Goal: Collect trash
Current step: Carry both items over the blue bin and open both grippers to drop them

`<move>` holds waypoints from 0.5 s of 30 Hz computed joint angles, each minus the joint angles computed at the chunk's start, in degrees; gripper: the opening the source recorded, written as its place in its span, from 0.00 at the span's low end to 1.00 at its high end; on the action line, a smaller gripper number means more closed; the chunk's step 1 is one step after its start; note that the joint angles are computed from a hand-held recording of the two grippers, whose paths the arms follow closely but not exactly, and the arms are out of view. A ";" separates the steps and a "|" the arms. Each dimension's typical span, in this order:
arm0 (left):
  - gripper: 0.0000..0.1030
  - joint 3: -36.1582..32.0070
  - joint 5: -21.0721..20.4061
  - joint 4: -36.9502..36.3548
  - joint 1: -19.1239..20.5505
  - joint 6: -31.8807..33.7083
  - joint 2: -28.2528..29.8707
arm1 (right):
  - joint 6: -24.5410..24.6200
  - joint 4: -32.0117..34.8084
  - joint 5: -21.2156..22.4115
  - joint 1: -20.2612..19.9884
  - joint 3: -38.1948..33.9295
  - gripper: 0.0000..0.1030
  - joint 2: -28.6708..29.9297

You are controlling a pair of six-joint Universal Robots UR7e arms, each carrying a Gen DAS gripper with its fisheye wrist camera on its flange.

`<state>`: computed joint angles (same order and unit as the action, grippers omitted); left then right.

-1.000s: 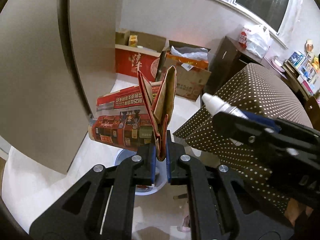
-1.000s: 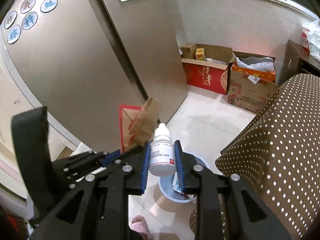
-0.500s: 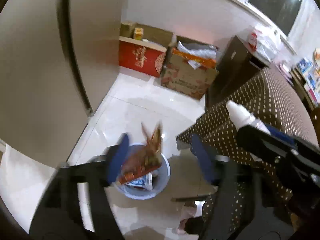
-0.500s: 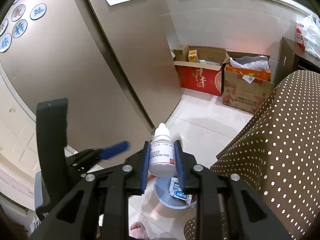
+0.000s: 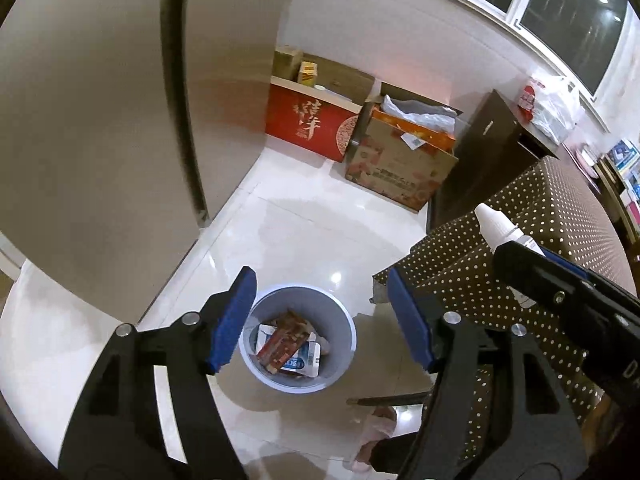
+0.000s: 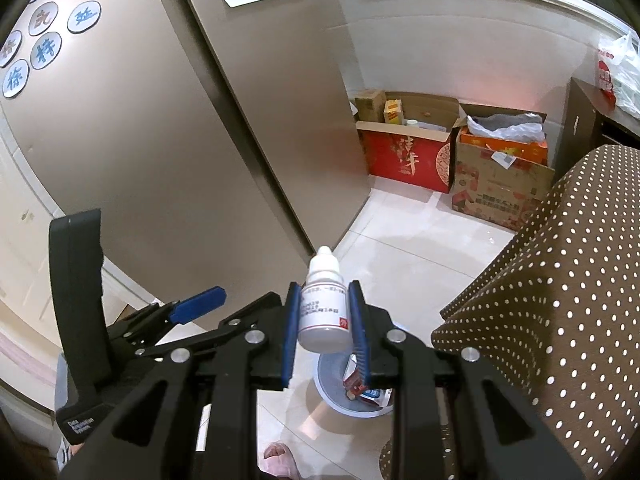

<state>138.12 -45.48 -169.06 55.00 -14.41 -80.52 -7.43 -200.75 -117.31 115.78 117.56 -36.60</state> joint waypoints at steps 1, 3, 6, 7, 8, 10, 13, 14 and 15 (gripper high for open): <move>0.65 0.15 0.42 0.55 -0.25 -0.50 -0.59 | 0.02 0.07 -0.02 0.15 -0.23 0.23 0.13; 0.67 0.32 1.37 1.08 -0.74 -1.07 -1.34 | -0.15 -0.30 0.03 0.37 -0.65 0.23 0.47; 0.69 0.59 3.33 2.56 -1.50 -2.76 -2.67 | -1.19 -2.42 0.28 0.50 -1.25 0.24 1.28; 0.69 0.68 4.05 3.53 -1.77 -3.89 -3.28 | -1.81 -3.62 0.41 0.47 -1.60 0.24 1.82; 0.71 0.38 4.32 4.28 -1.75 -4.50 -3.45 | -1.97 -3.46 -0.02 0.58 -2.00 0.26 2.09; 0.72 0.26 5.32 6.93 -2.17 -6.64 -4.49 | -1.86 -3.64 -1.20 0.93 -2.39 0.35 2.39; 0.75 0.62 6.75 10.01 -3.69 -8.88 -6.33 | -2.31 -5.36 -2.58 1.82 -1.67 0.43 2.04; 0.76 0.65 7.02 10.79 -4.19 -9.40 -6.80 | -2.51 -5.85 -3.31 2.24 -1.39 0.47 1.84; 0.76 0.72 7.18 11.86 -4.79 -10.07 -7.43 | -2.83 -6.30 -4.50 2.85 -1.14 0.51 1.64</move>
